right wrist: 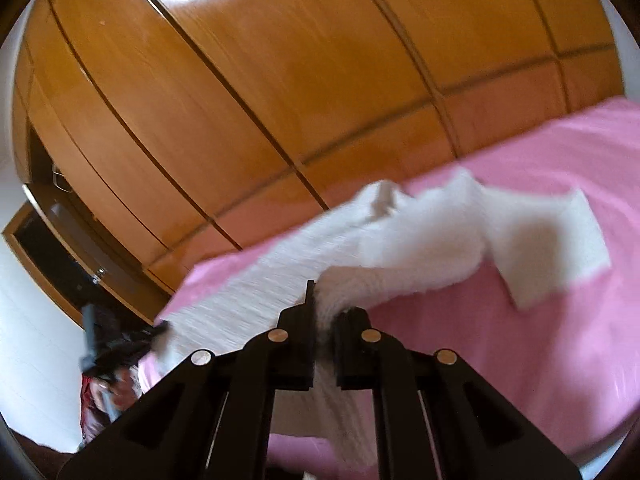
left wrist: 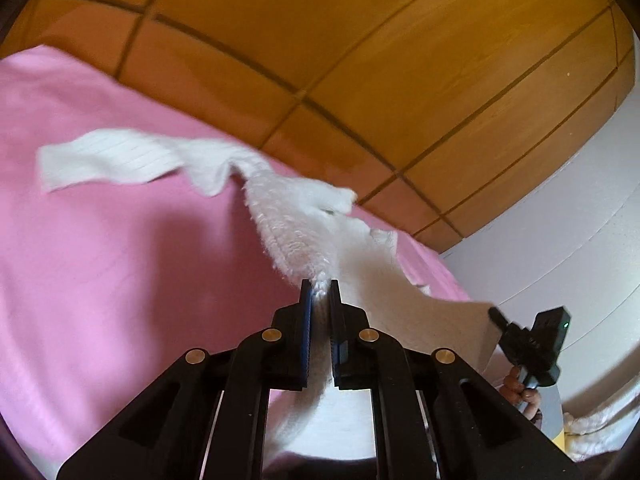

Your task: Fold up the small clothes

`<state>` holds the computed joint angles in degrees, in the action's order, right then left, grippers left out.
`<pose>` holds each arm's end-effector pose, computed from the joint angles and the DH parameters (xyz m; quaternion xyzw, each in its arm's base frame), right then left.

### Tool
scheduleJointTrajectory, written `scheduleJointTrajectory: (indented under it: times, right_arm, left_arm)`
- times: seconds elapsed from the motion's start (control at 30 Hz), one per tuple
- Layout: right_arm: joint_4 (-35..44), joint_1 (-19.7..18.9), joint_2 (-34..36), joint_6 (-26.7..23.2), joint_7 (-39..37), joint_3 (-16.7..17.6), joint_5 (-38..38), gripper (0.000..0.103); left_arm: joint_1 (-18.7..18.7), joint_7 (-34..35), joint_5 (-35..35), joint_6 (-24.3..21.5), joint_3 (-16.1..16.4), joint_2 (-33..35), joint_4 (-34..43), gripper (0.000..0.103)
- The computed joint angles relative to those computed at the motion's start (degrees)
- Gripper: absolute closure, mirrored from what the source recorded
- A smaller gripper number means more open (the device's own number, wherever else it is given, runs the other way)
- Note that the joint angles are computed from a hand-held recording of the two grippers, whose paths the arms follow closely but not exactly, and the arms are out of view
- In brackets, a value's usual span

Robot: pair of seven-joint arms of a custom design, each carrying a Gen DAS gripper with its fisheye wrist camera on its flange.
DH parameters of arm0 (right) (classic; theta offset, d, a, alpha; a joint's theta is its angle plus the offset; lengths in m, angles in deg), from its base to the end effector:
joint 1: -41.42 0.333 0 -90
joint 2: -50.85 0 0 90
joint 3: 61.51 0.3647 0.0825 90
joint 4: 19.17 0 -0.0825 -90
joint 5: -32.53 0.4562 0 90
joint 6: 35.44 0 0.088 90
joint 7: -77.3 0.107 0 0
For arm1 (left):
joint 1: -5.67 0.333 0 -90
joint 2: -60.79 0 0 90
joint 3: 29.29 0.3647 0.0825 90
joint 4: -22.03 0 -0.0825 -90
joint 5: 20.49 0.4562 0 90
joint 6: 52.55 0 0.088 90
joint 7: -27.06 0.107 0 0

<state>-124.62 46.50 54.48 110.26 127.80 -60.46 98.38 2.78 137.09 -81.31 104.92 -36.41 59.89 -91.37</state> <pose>0.6929 0.0627 0.5803 -0.6130 0.6066 -0.0269 0.5056 0.6558 -0.0805 0.5680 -0.7081 0.5119 -0.4858 0.0234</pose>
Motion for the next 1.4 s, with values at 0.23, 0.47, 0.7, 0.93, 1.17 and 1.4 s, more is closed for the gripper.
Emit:
scheduleJointTrajectory:
  times: [0.23, 0.47, 0.7, 0.93, 1.17, 1.4]
  right_arm:
    - [-8.91, 0.50, 0.37, -1.77, 16.65, -0.92, -19.59, 0.097]
    - [-9.00, 0.01, 3.10, 0.29, 23.86, 0.18, -24.77, 0.063]
    - [-7.09, -0.66, 5.28, 1.40, 22.43, 1.74, -28.55, 0.090]
    - [-7.61, -0.01, 5.11, 4.28, 30.69, 1.02, -40.56, 0.065]
    - [-5.23, -0.94, 5.69, 10.89, 24.44, 4.84, -32.43, 0.036]
    - [3.83, 1.13, 12.54, 4.23, 14.94, 9.04, -27.14, 0.035]
  left_arm:
    - [-0.33, -16.80, 16.18, 2.19, -0.52, -0.97, -10.73, 0.096]
    - [-0.86, -12.30, 8.43, 3.45, -1.17, 2.16, -11.72, 0.048]
    - [-1.16, -15.83, 18.30, 4.77, -1.69, 2.48, -12.24, 0.096]
    - [-1.85, -15.45, 15.92, 6.45, -1.07, -1.67, -16.05, 0.080]
    - [3.36, -38.60, 32.43, 14.49, 1.91, 0.98, -13.48, 0.030]
    - [7.56, -55.71, 45.62, 11.13, 6.18, 10.38, -1.81, 0.030]
